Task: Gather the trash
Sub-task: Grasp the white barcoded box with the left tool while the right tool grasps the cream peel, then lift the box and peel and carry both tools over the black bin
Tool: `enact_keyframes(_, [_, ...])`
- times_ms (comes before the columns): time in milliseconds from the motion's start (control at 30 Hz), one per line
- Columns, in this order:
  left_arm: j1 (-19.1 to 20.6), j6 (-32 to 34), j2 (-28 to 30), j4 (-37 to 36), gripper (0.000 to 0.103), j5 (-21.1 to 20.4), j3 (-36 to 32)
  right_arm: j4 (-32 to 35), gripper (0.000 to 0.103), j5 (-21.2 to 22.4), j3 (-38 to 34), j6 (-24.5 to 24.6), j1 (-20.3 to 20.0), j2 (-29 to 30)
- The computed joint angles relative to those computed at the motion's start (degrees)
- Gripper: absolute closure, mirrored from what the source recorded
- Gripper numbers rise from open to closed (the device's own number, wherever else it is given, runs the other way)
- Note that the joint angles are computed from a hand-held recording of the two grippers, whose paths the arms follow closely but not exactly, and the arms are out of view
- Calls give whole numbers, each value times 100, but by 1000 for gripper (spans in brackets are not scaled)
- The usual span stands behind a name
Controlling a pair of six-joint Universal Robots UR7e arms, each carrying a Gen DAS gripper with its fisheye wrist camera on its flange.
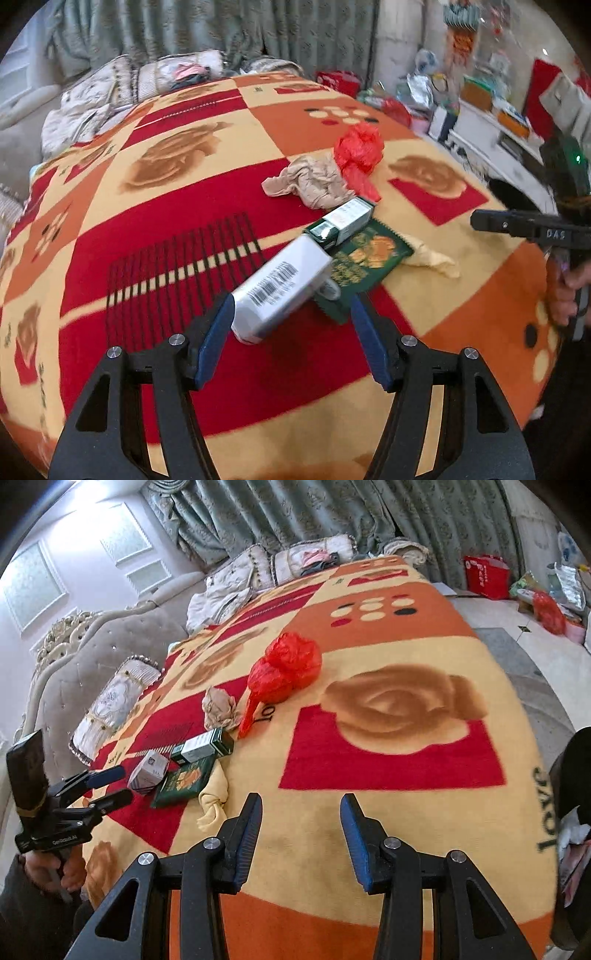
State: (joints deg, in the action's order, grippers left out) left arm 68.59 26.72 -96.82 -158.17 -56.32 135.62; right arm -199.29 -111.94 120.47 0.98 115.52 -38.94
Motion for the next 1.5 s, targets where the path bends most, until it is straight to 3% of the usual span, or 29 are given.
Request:
enact_keyframes(167, [234, 427, 451, -203, 39, -37, -321, 88, 61, -29, -57, 46, -21, 68])
enact_keyframes(367, [407, 386, 654, 17, 39, -272, -470, 83, 61, 5, -48, -3, -35, 71])
enact_keyframes(467, [444, 93, 617, 115, 70, -384, -464, 81, 61, 64, -95, -55, -14, 117])
enact_keyframes(500, [422, -81, 551, -2, 71, -371, -388, 92, 61, 120, -111, -100, -1, 127])
enact_keyframes(733, [-224, -1111, -170, -691, 77, 470, 496, 662, 61, 684, -471, -649, 108, 310])
enact_keyframes(900, [-804, -2172, -969, -344, 77, 805, 1125, 1240, 61, 374, -1016, -1086, 354, 684])
enact_keyframes(1100, [-1034, -2926, -1240, 8, 77, 411, 1424, 1433, 62, -329, -1561, -1527, 585, 1117])
enact_keyframes(1167, [-1055, -3028, -1237, 39, 77, 312, 1489, 1459, 69, -425, -1581, -1589, 605, 1127])
enact_keyframes(1200, [-1076, -3096, -1235, 30, 77, 261, 1526, 1447, 81, -447, -1541, -1606, 600, 1099])
enact_keyframes(1233, [-1119, -3146, -1247, 7, 77, 278, 1571, 1407, 86, -456, -1477, -1579, 583, 1054])
enact_keyframes(1500, [-1693, -3662, -1368, 191, 77, 512, 1854, 655, 86, -16, -499, -1187, 410, 359])
